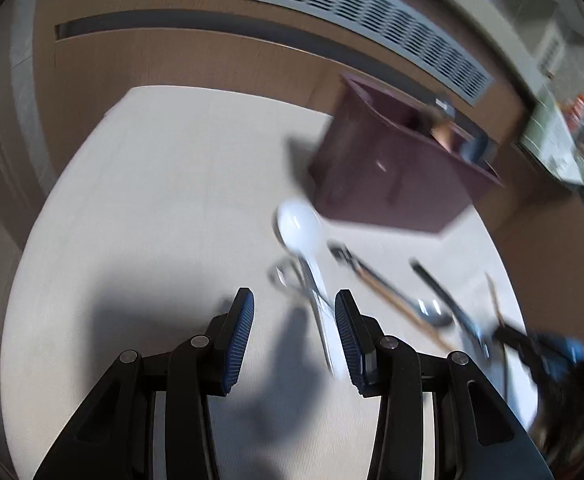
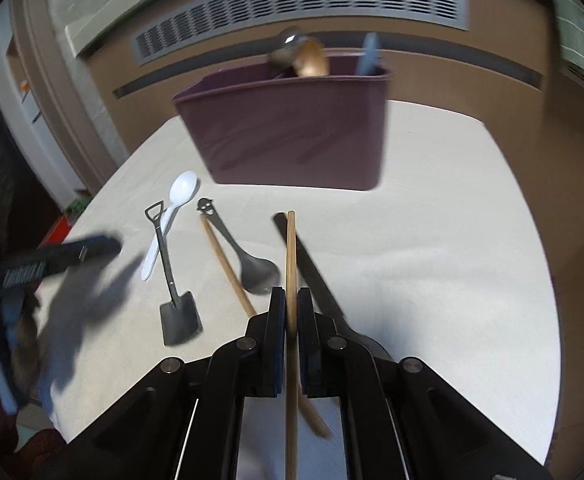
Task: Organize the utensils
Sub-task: 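Grasp a wooden chopstick with the right tool, then grasp the white plastic spoon by its handle with the left tool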
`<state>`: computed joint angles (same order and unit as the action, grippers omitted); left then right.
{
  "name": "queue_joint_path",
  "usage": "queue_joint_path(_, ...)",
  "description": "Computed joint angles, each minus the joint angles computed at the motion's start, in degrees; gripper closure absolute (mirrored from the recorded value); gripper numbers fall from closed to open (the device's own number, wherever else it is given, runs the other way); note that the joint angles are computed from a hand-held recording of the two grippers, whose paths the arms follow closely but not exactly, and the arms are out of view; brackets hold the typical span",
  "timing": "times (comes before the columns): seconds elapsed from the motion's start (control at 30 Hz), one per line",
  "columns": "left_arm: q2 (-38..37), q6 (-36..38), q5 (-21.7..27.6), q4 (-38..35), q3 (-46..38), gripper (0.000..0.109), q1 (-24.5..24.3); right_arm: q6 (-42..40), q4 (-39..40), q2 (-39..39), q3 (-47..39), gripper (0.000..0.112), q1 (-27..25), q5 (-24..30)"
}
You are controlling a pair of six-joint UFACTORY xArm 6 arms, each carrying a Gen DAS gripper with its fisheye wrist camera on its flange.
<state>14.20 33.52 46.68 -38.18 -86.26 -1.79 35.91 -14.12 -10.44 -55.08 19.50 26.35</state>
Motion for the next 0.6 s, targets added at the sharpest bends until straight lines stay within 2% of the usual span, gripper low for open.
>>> queue_joint_path(0.1, 6.0, -6.2, 2.0, 3.8, -7.8, 0.065, -0.6, 2.7, -2.7, -2.8, 2.9, 0.107, -0.5, -0.8)
queue_joint_path(0.27, 10.5, -7.8, 3.9, 8.9, -13.3, 0.065, -2.9, 3.3, -2.6, -4.6, 5.6, 0.107, -1.6, -1.7)
queue_joint_path(0.43, 11.0, -6.2, 0.2, 13.1, -13.0, 0.065, -5.8, 3.2, -1.0, -4.3, 6.5, 0.107, -2.5, -2.9)
queue_joint_path(0.6, 9.6, -8.7, -8.2, 20.4, -8.6, 0.065, -8.2, 5.5, -3.3, -4.5, 7.0, 0.107, -2.5, -3.4)
